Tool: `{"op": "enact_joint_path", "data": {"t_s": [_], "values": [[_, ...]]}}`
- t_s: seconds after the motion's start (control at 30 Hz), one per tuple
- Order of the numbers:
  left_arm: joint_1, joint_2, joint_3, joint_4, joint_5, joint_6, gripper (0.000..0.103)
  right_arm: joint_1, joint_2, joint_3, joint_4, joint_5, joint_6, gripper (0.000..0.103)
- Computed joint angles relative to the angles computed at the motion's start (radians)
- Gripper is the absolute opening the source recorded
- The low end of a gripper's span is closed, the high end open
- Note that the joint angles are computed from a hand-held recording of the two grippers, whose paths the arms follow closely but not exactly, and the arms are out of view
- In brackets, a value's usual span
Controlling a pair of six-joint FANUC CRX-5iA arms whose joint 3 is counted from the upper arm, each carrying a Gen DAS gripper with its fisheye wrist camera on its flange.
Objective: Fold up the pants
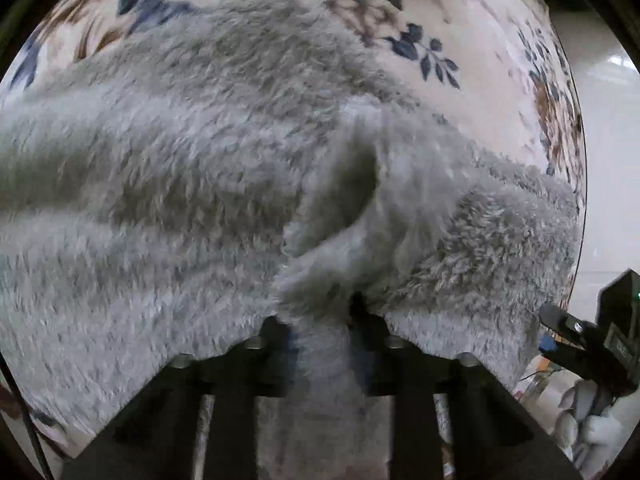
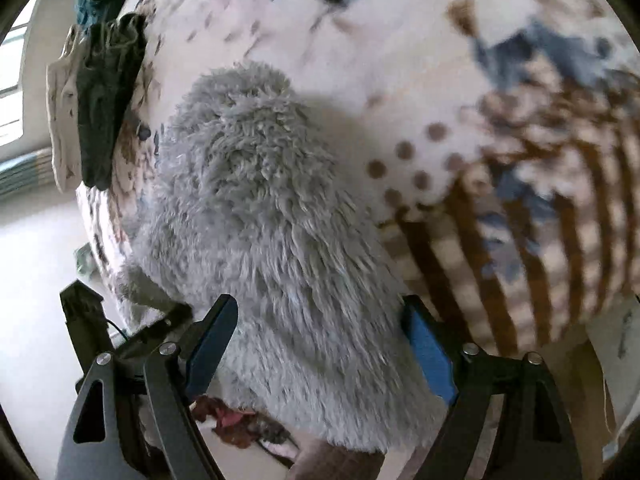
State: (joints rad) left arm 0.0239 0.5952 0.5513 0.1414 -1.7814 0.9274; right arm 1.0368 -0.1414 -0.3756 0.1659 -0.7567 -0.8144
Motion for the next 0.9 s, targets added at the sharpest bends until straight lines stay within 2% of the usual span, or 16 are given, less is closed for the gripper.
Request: {"op": "enact_joint_path", "data": {"t_s": [0.03,0.07,0.17,0.23,0.3,0.33,0.4,0.43,0.47,0.5,0.57,0.63,0.73,0.83,0.9], "values": [[0.007,-0.022,-0.02,0.002,0.022,-0.006,0.014,-0.006,0.014,0.026,-0.016,-0.042,0.035,0.033],[0.019,-0.043,-0.034,0.007,0.038,-0.016,0.014,-0.021,0.027,0.047,-0.043,-0.073,0.087,0.029],[0.04,-0.046,-0.033,-0.019,0.032,-0.001,0.013,-0.045,0.062,0.104,-0.062,-0.131,0.166,0.029],[0.04,-0.028,-0.028,-0.025,0.023,0.025,0.017,-0.075,0.101,0.153,-0.119,-0.139,0.254,0.036],[0.046,0.013,0.022,0.005,-0.02,0.076,0.022,-0.109,0.133,0.206,-0.196,-0.152,0.336,0.05],[0.048,0.028,0.049,0.014,-0.036,0.094,0.029,-0.114,0.141,0.225,-0.217,-0.186,0.366,0.054],[0.063,0.035,0.08,0.059,-0.034,0.118,0.035,-0.114,0.168,0.289,-0.204,-0.268,0.4,0.058],[0.07,0.026,0.083,0.074,-0.015,0.118,0.048,-0.115,0.187,0.333,-0.197,-0.325,0.419,0.059],[0.078,0.013,0.08,0.082,0.005,0.115,0.056,-0.111,0.203,0.365,-0.184,-0.366,0.422,0.065],[0.086,0.002,0.075,0.09,0.021,0.115,0.066,-0.106,0.218,0.395,-0.164,-0.396,0.421,0.08],[0.12,-0.026,0.045,0.124,0.065,0.104,0.071,-0.101,0.275,0.484,-0.133,-0.47,0.429,0.094],[0.147,-0.043,0.033,0.123,0.1,0.113,0.096,-0.105,0.341,0.586,-0.121,-0.54,0.46,0.094],[0.221,-0.061,-0.006,0.161,0.157,0.177,0.097,-0.125,0.453,0.759,-0.151,-0.606,0.531,0.094],[0.331,-0.059,-0.053,0.263,0.206,0.349,0.097,-0.147,0.567,0.953,-0.218,-0.681,0.625,0.094],[0.41,-0.055,-0.096,0.341,0.276,0.504,0.097,-0.157,0.669,1.114,-0.236,-0.761,0.682,0.094]]}}
